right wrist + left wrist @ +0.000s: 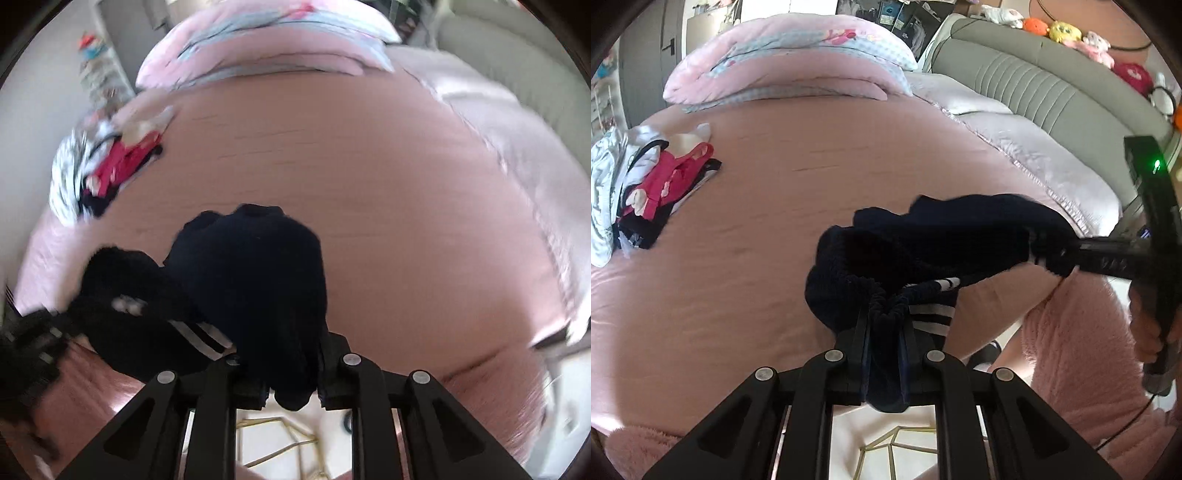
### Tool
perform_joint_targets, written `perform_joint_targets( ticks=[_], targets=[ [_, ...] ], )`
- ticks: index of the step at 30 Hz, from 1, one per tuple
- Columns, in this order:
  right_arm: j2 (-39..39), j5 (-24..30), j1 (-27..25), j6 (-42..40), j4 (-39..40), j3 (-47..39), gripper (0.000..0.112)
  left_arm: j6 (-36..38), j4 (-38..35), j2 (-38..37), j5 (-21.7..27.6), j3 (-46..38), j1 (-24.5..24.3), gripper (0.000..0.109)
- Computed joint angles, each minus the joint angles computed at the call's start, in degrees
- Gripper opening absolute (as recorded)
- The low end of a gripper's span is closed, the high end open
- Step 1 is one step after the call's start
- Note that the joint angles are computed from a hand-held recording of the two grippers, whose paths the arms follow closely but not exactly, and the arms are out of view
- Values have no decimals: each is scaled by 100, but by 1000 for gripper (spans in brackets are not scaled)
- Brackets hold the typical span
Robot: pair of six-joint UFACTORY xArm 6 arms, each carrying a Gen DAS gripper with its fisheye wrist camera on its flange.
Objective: Fold clothes
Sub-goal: 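Lift the navy garment with both grippers and carry it to open bed space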
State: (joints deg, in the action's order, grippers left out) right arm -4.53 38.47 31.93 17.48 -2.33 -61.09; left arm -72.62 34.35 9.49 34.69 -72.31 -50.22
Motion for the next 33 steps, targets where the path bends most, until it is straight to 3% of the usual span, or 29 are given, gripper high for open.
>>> perform_joint_targets(
  ticks=[3, 6, 10, 12, 14, 16, 21, 27, 28, 29, 33],
  targets=[
    [-92, -72, -99, 436, -710, 72, 32, 108, -293, -79, -185, 119, 39, 14],
    [-286, -326, -194, 546, -889, 260, 32, -72, -317, -217, -462, 357, 115, 20],
    [-484, -826, 65, -836, -146, 592, 32, -1141, 543, -520, -1111, 792, 258, 36],
    [-374, -737, 239, -1763, 701, 582, 33, -1611, 897, -581, -1208, 870, 319, 38],
    [-211, -610, 412, -2475, 1427, 583, 32, -1611, 767, -622, -1270, 947, 362, 38],
    [-65, -641, 577, -2613, 1540, 677, 32, -1521, 631, -557, -1028, 855, 311, 38],
    [223, -536, 663, -1950, 1039, 659, 32, -143, -536, 54, -47, 207, 69, 38],
    [427, -347, 504, -1852, 793, 596, 33, -122, -1000, 527, 1556, -260, -147, 38],
    [479, -265, 459, -1840, 776, 574, 33, -192, -1051, 571, 1709, -294, -141, 32],
    [536, -172, 420, -1798, 774, 530, 33, -276, -1038, 566, 1750, -284, -132, 13],
    [229, -328, 424, -2297, 1299, 727, 33, -1036, -208, 167, 1611, -72, -204, 8]
  ],
)
